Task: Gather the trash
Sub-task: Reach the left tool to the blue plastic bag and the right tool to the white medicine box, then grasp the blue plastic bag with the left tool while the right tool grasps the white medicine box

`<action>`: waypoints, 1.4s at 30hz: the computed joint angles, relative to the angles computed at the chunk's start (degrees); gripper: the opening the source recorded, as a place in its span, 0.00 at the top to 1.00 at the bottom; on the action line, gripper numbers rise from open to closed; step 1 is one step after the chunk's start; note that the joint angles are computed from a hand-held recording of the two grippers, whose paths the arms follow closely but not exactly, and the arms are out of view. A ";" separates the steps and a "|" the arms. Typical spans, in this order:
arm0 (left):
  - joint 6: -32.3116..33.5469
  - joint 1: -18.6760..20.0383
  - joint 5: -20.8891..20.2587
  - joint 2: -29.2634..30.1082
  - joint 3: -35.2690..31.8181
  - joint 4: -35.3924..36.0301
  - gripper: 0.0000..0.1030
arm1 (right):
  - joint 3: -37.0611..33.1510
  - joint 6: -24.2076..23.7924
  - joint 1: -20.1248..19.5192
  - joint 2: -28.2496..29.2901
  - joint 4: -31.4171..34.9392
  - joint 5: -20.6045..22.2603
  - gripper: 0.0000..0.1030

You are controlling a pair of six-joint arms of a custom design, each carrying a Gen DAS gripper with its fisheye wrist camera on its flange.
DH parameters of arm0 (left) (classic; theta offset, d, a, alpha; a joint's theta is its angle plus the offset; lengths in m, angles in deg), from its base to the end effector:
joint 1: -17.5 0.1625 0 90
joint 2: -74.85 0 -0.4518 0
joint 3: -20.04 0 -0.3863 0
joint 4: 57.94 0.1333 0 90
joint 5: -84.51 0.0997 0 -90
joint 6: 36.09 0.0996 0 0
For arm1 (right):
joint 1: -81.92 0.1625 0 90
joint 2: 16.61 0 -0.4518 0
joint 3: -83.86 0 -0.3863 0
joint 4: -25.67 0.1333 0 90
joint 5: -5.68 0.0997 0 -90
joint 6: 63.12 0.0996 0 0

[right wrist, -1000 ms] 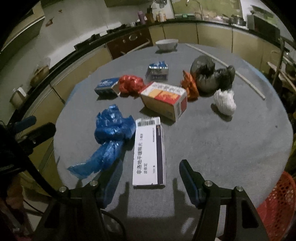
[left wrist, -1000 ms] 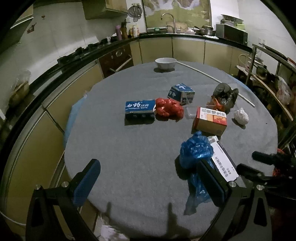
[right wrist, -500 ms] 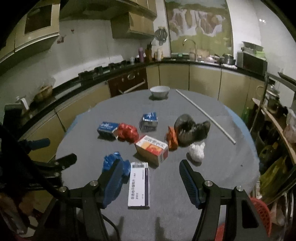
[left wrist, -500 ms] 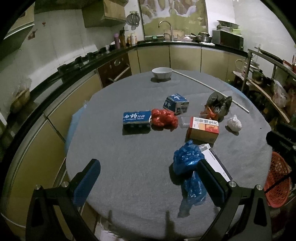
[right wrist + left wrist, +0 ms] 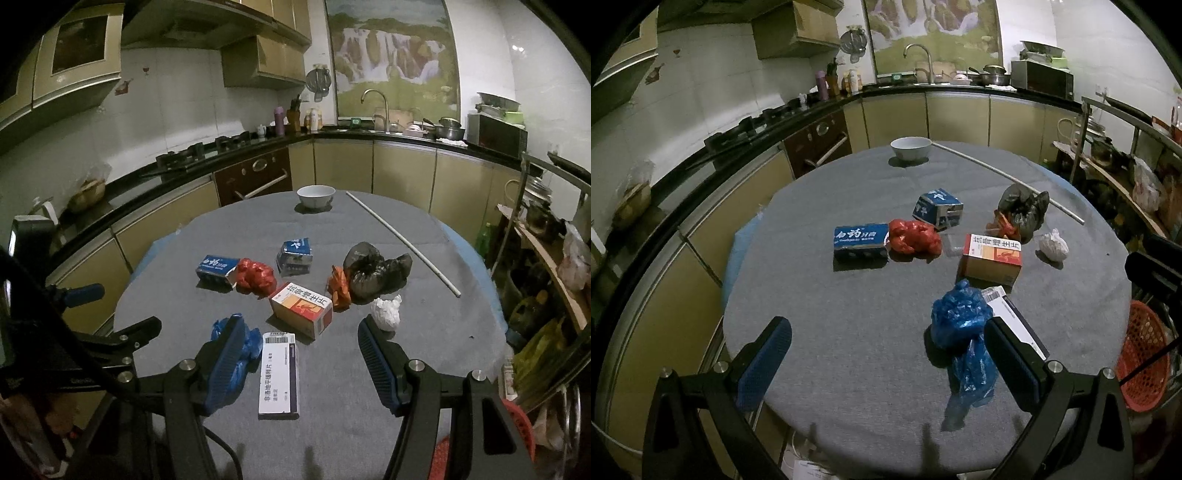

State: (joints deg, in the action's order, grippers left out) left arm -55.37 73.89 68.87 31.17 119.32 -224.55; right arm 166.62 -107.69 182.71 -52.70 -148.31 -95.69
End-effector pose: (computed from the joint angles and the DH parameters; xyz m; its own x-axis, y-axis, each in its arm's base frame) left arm -0.1676 -0.6663 0.1665 -0.5629 -0.3873 -0.7302 0.3505 0.6882 -0.6352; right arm 0.2556 -0.7338 0.1304 -0.5975 -0.5954 0.5371 -0.7976 0.5102 -0.3218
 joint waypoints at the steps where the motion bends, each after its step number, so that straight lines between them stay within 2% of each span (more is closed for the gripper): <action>1: -0.06 0.07 -0.08 0.00 -0.07 0.21 0.00 | -0.03 0.00 -0.04 0.02 0.09 0.00 0.34; 12: -0.29 0.91 -1.34 0.20 -0.85 1.20 0.00 | -1.40 0.96 -0.03 0.97 1.47 -1.03 0.34; 16: 0.17 1.46 -2.96 0.23 -1.12 0.54 0.00 | -2.15 1.41 -0.02 1.37 2.43 -1.42 0.34; 23: -3.77 4.36 -11.53 -0.47 -1.70 3.23 0.00 | -4.28 3.30 -1.22 3.16 8.13 -5.45 0.34; 25: -1.43 5.23 -14.00 0.57 -3.04 1.33 0.00 | -4.21 4.04 -1.90 3.40 9.13 -6.65 0.34; 27: -2.05 5.94 -15.14 1.42 -5.20 4.03 0.00 | -4.13 4.89 -2.47 3.29 9.89 -7.07 0.34; 29: -0.22 6.83 -17.66 2.64 -7.12 2.27 0.00 | -4.14 6.13 -3.00 3.05 10.77 -6.88 0.34; 32: 0.85 8.06 -18.98 4.92 -10.69 4.41 0.01 | -4.51 6.39 -3.08 3.03 11.19 -7.19 0.34; 33: 2.00 8.54 -20.10 5.50 -11.35 3.91 0.04 | -4.64 6.37 -3.07 3.11 11.42 -7.46 0.34; 34: 1.61 9.11 -20.51 6.06 -12.27 5.82 0.18 | -4.78 6.36 -3.16 3.21 11.87 -7.56 0.34; 35: 0.68 9.54 -21.32 6.09 -12.69 7.58 0.38 | -5.16 6.51 -3.17 3.40 12.44 -7.63 0.34; 36: 0.77 10.16 -23.97 5.83 -12.60 7.45 0.46 | -5.55 6.65 -3.20 3.63 13.26 -7.71 0.34; 37: 0.37 10.87 -26.65 5.26 -11.96 6.73 0.48 | -6.14 6.83 -3.25 4.01 14.35 -7.67 0.34; 38: 0.87 11.00 -27.19 4.95 -11.10 4.66 0.48 | -6.61 6.94 -3.32 4.33 15.29 -7.47 0.34; 42: 1.04 10.96 -26.15 3.16 -8.53 2.11 0.53 | -10.28 7.49 -3.45 6.80 22.15 -6.57 0.34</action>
State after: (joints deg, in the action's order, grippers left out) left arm -54.34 84.85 42.72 34.32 110.79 -222.44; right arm 156.35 -100.20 179.26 -45.89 -126.16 -102.27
